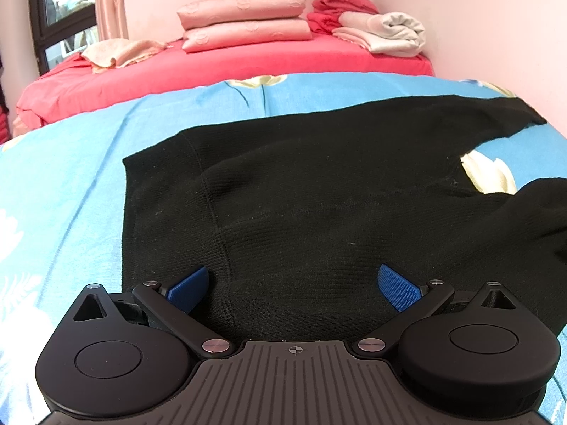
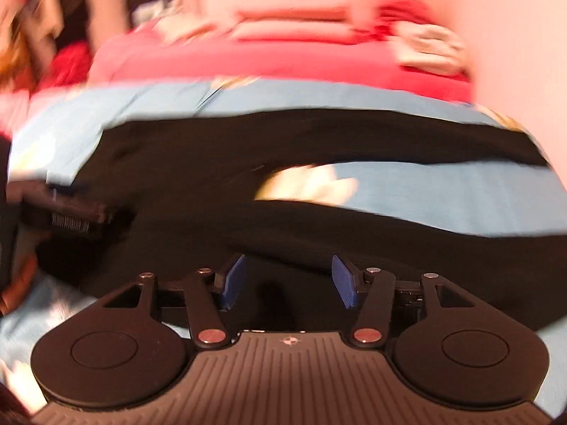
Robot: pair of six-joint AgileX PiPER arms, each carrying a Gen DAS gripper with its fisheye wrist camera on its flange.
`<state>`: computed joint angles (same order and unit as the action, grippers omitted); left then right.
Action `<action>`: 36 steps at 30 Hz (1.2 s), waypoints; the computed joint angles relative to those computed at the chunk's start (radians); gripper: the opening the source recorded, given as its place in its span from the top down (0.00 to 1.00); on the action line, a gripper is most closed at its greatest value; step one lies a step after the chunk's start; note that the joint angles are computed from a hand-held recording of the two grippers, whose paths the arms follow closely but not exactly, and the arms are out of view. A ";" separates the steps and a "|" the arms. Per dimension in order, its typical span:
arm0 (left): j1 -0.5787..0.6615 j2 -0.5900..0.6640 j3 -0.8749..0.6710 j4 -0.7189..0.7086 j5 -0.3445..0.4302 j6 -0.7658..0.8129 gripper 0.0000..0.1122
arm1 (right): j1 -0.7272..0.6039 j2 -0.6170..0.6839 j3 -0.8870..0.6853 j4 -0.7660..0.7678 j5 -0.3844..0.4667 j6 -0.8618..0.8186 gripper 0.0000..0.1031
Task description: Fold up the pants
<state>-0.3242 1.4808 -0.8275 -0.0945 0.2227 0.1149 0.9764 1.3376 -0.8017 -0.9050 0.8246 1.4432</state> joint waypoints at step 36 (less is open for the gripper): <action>0.142 -0.112 0.119 -0.571 0.041 0.685 0.08 | -0.283 -0.182 0.093 0.007 0.344 0.055 0.27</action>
